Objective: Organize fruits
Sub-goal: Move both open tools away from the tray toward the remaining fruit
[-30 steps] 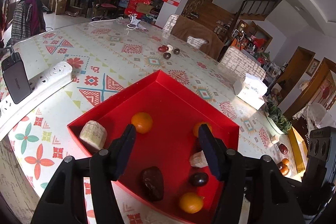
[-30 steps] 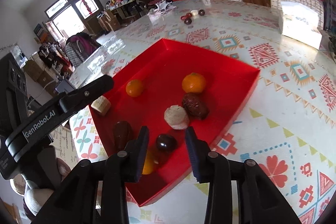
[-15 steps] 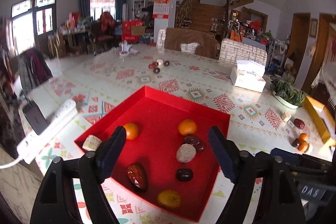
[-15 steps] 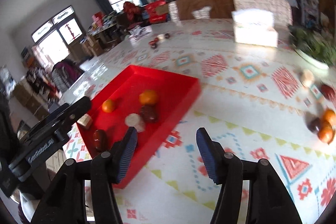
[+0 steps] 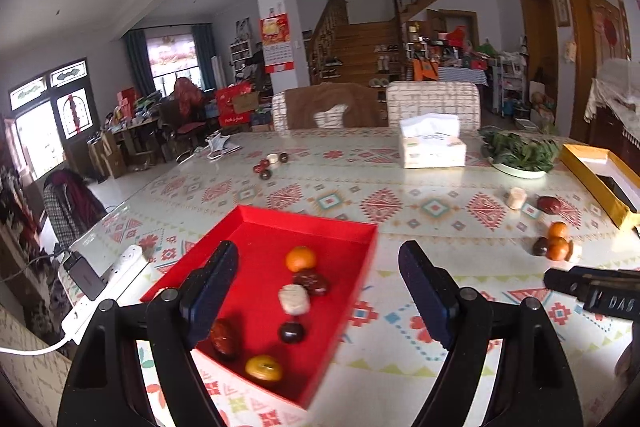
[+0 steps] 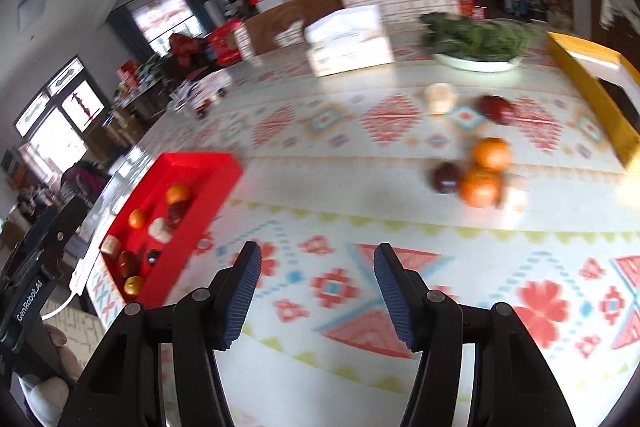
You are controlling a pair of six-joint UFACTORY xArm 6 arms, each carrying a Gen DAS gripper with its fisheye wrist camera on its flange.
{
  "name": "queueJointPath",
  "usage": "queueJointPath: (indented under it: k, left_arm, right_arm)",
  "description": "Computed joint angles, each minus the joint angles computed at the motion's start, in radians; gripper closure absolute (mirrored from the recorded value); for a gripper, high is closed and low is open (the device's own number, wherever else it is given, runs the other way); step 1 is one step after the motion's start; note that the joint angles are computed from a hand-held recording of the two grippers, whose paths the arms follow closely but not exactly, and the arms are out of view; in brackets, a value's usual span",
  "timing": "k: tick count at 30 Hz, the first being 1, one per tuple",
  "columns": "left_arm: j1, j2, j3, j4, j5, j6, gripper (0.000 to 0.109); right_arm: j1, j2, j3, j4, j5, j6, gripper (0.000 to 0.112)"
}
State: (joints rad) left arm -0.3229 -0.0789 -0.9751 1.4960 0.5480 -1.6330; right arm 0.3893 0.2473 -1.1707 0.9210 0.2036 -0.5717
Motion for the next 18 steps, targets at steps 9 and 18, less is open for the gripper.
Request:
queueJointPath:
  k: [9,18]
  left_arm:
    - [-0.073,0.049,-0.050,-0.029,0.031,0.061,0.027]
    - [0.005,0.101,-0.073,-0.160,-0.213,0.129,0.027]
  right_arm:
    - [-0.105,-0.059,0.068,0.080,-0.022,-0.072,0.049]
    - [-0.207,-0.046,0.080,-0.009,-0.030,-0.024,0.047]
